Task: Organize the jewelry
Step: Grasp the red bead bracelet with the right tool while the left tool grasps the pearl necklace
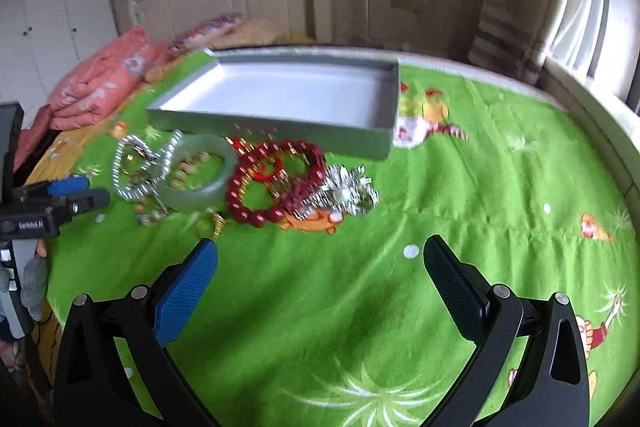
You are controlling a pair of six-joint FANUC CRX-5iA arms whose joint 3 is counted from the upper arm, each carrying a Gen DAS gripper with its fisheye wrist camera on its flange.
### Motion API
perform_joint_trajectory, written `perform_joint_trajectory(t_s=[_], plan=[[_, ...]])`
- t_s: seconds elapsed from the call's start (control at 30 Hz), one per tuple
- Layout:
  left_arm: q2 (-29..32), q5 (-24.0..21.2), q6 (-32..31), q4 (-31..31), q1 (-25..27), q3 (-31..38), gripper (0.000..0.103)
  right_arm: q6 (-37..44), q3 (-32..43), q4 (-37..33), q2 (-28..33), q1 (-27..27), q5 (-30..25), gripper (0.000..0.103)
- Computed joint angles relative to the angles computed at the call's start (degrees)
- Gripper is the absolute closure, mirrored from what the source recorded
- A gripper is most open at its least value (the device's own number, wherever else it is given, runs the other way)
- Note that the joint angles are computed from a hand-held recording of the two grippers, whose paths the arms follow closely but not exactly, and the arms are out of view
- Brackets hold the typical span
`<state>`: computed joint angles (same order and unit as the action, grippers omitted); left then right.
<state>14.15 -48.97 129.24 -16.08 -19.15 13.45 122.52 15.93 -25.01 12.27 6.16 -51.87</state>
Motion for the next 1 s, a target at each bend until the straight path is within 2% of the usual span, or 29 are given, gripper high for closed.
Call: perform_joint_trajectory(t_s=[0.1,0.17,0.23,0.3,0.4,0.47,0.6,0.7,0.77,0.87,1.0], plan=[[-3.83,3.35,1.82,-1.3,-0.78,-5.0,0.003,1.62,3.21,-4.82,1.07,-1.33,-4.69,0.011],[-5.29,3.77,4.1,-4.43,-2.2,-6.03,0.003,0.32,7.48,-7.68,3.84,-2.42,-10.87,0.027],[-6.2,3.45,5.87,-7.76,-3.82,-6.21,0.004,-2.65,9.66,-8.48,5.69,-2.82,-13.87,0.036],[-6.18,2.54,6.82,-9.89,-5.18,-5.38,0.007,-5.47,10.18,-9.15,6.49,-3.18,-14.51,0.041],[-6.27,3.4,6.02,-9.44,-5.41,-5.42,0.011,-8.33,11.8,-11.46,7.84,-4.14,-15.24,0.045],[-5.86,3.26,5.9,-9.89,-5.72,-4.77,0.017,-9.32,12.78,-12.51,8.52,-4.31,-15.32,0.049],[-5.48,4.15,4.88,-9.73,-6.05,-4.35,0.021,-13.24,13.96,-9.4,10.03,-2.47,-15.04,0.055],[-5.47,5.36,2.98,-8.31,-5.64,-4.46,0.026,-14.8,13.9,-8.34,10.36,-2.04,-14.51,0.07],[-5.02,5.13,2.12,-8.25,-5.7,-3.75,0.028,-13.58,13.25,-9.96,9.83,-2.62,-13.7,0.083],[-4.13,5.88,-1.67,-5.62,-5.05,-2.93,0.039,-9.57,11.61,-14.04,8.29,-4.13,-12.63,0.087],[-2.83,8.45,-7.81,0.62,-3.5,-2.31,0.041,-4.3,9.92,-17.96,6.54,-5.44,-12.2,0.088]])
